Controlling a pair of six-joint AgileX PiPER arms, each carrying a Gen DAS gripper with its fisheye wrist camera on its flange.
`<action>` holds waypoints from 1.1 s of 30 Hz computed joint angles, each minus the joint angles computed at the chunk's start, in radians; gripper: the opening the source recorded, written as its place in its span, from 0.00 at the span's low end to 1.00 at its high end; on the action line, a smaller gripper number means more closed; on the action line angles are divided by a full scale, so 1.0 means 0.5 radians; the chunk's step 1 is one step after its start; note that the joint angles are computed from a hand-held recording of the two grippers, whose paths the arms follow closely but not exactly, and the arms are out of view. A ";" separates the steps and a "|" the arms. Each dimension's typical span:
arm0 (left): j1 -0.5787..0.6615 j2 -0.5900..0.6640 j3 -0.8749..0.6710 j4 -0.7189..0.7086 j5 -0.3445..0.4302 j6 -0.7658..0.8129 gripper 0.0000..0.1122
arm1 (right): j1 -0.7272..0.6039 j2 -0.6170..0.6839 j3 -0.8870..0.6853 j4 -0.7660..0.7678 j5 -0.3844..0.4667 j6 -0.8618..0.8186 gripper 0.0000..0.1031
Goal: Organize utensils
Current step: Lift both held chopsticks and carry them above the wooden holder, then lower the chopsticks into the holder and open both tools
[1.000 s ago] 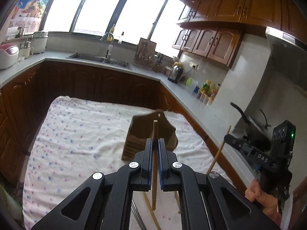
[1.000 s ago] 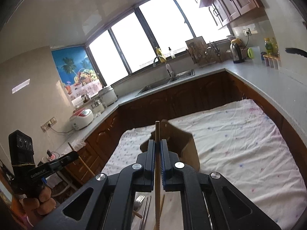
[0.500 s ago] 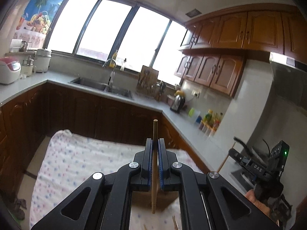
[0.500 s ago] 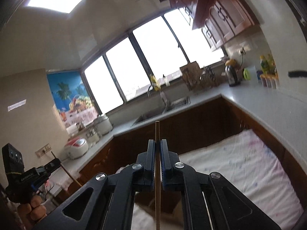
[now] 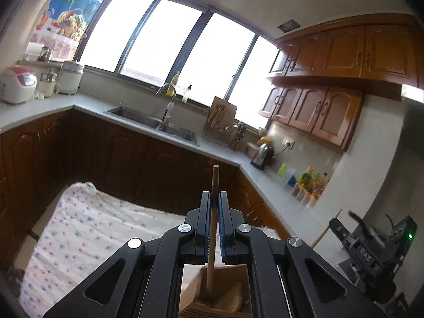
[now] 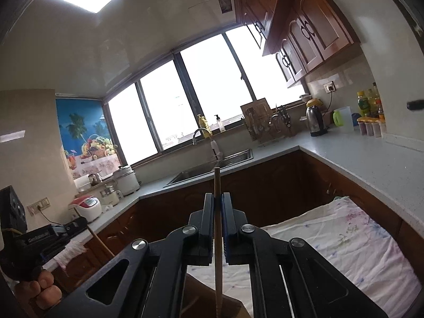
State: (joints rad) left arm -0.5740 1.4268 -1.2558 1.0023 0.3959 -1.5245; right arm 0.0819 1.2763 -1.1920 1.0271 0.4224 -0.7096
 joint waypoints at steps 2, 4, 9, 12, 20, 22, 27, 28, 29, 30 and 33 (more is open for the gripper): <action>0.029 0.100 0.021 0.131 -0.090 -0.199 0.03 | 0.044 -0.018 0.126 0.147 -0.113 -0.182 0.05; 0.024 0.175 -0.002 0.215 -0.091 -0.318 0.03 | 0.068 -0.032 0.213 0.297 -0.193 -0.339 0.05; 0.033 0.349 -0.059 0.331 -0.135 -0.484 0.03 | 0.082 -0.035 0.318 0.517 -0.265 -0.537 0.05; 0.001 0.420 -0.146 0.209 -0.101 -0.329 0.03 | 0.092 -0.015 0.323 0.427 -0.257 -0.454 0.05; -0.015 0.560 -0.426 -0.256 0.016 0.236 0.03 | 0.052 0.020 0.291 0.158 -0.171 -0.197 0.05; 0.005 0.560 -0.457 -0.371 0.018 0.359 0.04 | 0.049 0.028 0.282 0.125 -0.158 -0.173 0.05; 0.015 0.557 -0.511 -0.510 0.064 0.526 0.04 | -0.002 0.045 0.263 0.137 -0.074 -0.176 0.08; 0.025 0.548 -0.508 -0.580 0.064 0.592 0.04 | -0.002 0.045 0.258 0.100 -0.067 -0.134 0.10; 0.036 0.561 -0.538 -0.652 0.069 0.662 0.05 | -0.008 0.046 0.256 0.082 -0.058 -0.106 0.10; 0.039 0.525 -0.487 -0.653 0.072 0.658 0.07 | -0.036 0.054 0.242 0.088 -0.010 -0.093 0.12; 0.053 0.461 -0.415 -0.641 0.077 0.621 0.28 | -0.088 0.059 0.213 0.023 0.081 0.021 0.41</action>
